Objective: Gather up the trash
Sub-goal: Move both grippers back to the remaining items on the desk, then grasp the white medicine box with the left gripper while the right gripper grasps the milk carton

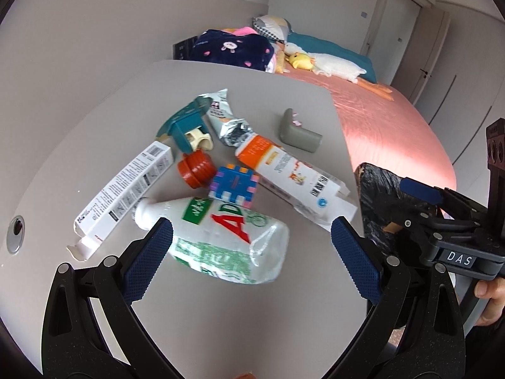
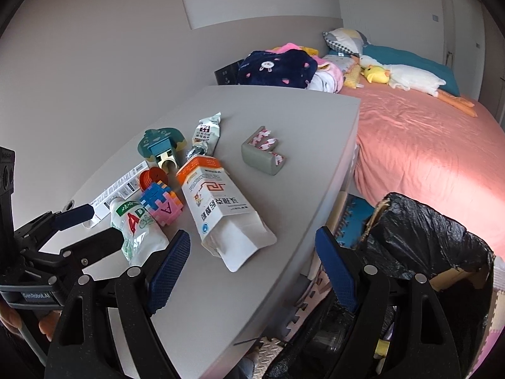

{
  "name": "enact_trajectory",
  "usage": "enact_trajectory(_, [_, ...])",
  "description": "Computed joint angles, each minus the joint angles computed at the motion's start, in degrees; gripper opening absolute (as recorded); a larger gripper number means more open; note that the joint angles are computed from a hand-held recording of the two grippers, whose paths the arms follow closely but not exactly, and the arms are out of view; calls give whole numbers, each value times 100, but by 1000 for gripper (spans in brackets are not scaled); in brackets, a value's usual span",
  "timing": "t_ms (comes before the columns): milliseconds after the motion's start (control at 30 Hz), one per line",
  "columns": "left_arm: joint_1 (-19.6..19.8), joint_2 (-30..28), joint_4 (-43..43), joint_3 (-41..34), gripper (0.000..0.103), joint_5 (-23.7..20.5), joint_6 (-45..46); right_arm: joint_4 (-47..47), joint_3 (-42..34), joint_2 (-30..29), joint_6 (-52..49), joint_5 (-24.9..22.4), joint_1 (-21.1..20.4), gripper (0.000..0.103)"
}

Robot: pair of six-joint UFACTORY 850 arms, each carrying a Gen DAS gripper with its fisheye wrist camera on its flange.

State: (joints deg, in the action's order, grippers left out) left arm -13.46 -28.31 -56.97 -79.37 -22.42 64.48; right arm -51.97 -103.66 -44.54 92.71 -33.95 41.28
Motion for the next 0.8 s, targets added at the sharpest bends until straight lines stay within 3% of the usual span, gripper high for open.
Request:
enact_trajectory(467, [443, -533, 489, -700, 97, 77, -837, 1366, -1695, -1117, -2110, -324, -181, 82])
enact_trajectory(633, [421, -806, 1698, -1026, 95, 261, -1881, 1774, -2341, -1538, -2701, -552, -235, 82])
enact_trajectory(800, [397, -1118, 2418, -1431, 93, 244, -2366, 2032, -2842, -1872, -3048, -747, -291, 82])
